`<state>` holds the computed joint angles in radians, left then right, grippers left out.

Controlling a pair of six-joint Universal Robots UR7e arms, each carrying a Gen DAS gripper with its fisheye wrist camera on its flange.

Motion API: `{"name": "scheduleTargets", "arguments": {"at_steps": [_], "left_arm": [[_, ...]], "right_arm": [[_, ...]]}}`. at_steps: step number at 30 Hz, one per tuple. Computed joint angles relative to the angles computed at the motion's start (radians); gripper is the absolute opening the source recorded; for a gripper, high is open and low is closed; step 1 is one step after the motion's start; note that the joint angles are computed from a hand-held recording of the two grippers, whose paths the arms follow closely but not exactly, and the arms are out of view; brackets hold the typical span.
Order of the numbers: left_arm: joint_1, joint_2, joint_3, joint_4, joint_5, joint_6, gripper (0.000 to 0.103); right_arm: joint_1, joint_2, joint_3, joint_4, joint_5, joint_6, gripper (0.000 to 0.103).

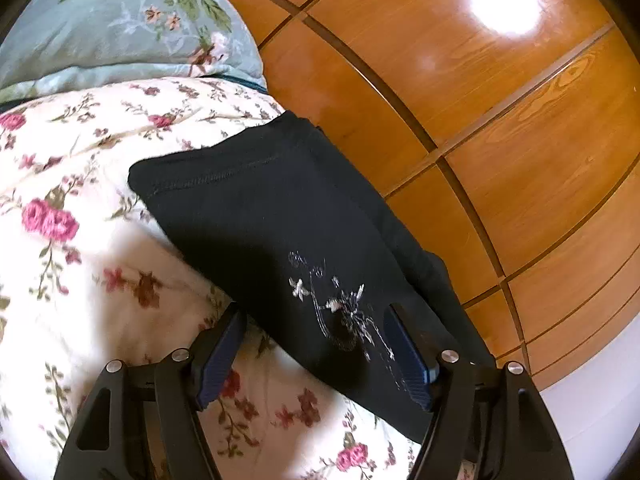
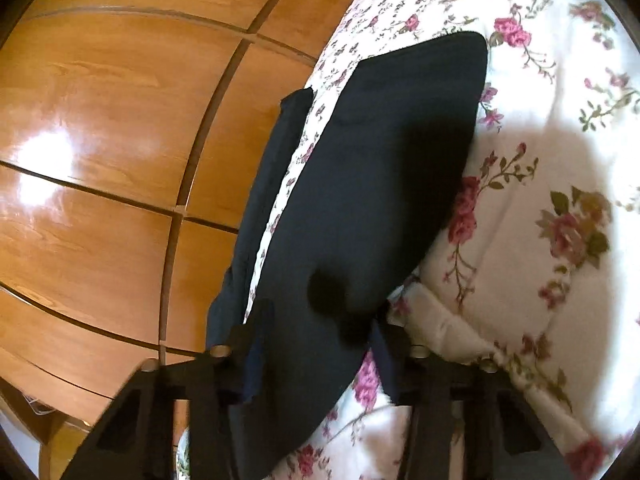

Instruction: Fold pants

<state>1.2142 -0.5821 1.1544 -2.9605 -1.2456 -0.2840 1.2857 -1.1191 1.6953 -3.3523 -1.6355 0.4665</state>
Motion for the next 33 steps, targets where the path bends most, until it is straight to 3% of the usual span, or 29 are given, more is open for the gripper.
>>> {"name": "scheduleTargets", "arguments": {"at_steps": [2,5,9,13,19,22,25,27,30,33], "left_arm": [[0.003,-0.001,0.002,-0.005,-0.008,0.006,0.072],[0.012,0.004,-0.004,-0.031,-0.028,0.002,0.072],[0.016,0.008,-0.007,-0.046,-0.04,0.0,0.072],[0.017,0.014,-0.024,-0.03,-0.035,-0.002,0.072],[0.009,0.059,-0.112,0.025,0.031,0.004,0.071],[-0.004,0.081,-0.158,0.098,0.112,0.007,0.061],[-0.005,0.085,-0.168,0.119,0.139,-0.011,0.046],[0.002,0.08,-0.172,0.153,0.145,-0.052,0.019],[0.02,0.062,-0.169,0.196,0.086,-0.086,0.008],[0.017,0.038,-0.136,0.177,0.072,-0.068,0.006]], "right_arm": [[-0.02,0.0,0.004,0.002,0.015,0.009,0.005],[-0.044,-0.003,0.02,-0.022,0.086,-0.052,0.005],[-0.014,0.003,0.006,0.007,0.009,-0.186,0.005],[-0.007,0.011,-0.012,0.01,-0.009,-0.197,0.005],[-0.003,0.011,-0.005,-0.001,-0.032,-0.215,0.005],[0.007,0.018,-0.013,0.0,-0.056,-0.224,0.005],[0.009,0.028,-0.019,-0.004,-0.068,-0.232,0.005],[0.018,0.033,-0.029,0.006,-0.095,-0.244,0.005],[0.039,0.047,-0.055,0.032,-0.155,-0.261,0.005],[0.046,0.045,-0.068,0.058,-0.178,-0.25,0.006]]}}
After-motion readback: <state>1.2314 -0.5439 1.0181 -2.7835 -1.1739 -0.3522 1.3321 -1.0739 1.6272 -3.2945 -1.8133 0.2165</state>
